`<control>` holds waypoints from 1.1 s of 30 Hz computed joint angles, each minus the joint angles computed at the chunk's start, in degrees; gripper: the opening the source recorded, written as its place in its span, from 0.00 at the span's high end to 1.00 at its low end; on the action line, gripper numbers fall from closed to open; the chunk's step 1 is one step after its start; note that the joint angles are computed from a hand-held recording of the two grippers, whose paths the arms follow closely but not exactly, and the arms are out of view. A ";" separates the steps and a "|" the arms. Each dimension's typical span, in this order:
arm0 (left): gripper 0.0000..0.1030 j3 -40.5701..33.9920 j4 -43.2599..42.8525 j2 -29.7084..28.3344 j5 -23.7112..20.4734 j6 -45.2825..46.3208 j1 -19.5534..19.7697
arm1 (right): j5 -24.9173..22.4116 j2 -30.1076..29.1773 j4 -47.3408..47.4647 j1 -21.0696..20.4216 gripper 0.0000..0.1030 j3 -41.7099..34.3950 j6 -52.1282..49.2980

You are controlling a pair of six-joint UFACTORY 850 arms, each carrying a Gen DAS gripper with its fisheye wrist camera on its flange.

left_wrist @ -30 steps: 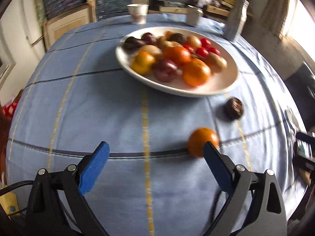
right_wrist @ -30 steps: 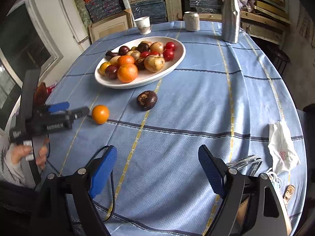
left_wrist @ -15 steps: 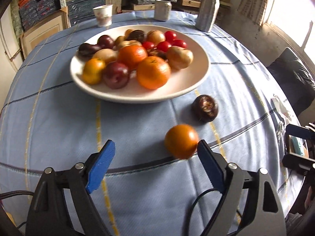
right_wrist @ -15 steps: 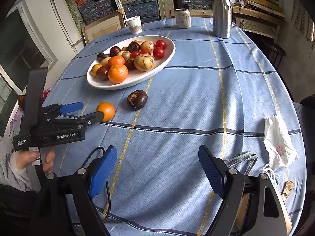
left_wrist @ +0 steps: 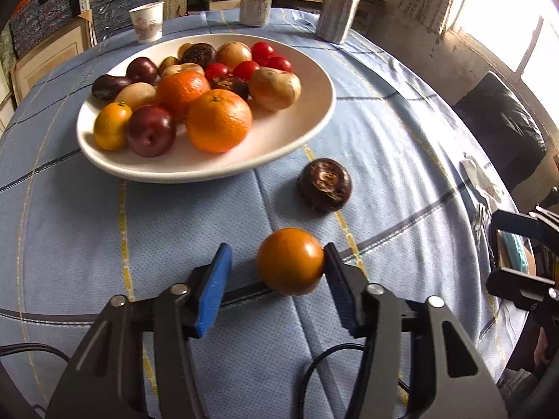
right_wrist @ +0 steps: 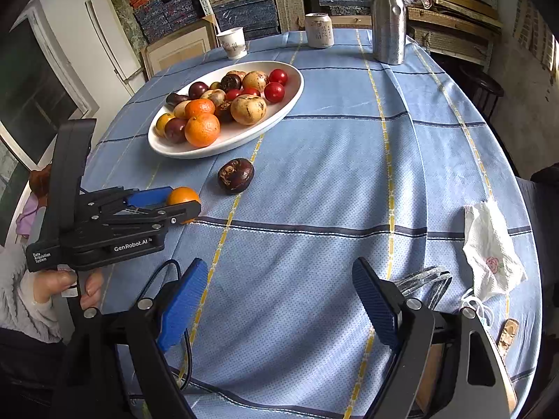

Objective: Organize fruits
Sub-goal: 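Close the left gripper around the orange, then grasp the dark brown fruit with the right gripper while the left gripper holds the orange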

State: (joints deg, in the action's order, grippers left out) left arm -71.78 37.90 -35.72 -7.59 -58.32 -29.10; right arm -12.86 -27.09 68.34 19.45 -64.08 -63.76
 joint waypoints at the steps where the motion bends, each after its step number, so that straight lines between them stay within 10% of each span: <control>1: 0.50 -0.10 -0.14 -0.10 -0.24 0.34 -0.17 | -0.03 0.00 0.11 -0.05 0.17 0.00 -0.10; 7: 0.63 -0.47 4.50 -0.29 -1.42 -2.64 -1.16 | -0.46 -0.33 -0.95 -0.11 0.17 -0.32 0.90; 33: 0.64 5.48 25.58 3.81 -7.07 -30.50 1.05 | -4.71 -9.04 -10.17 1.26 0.17 -11.94 10.48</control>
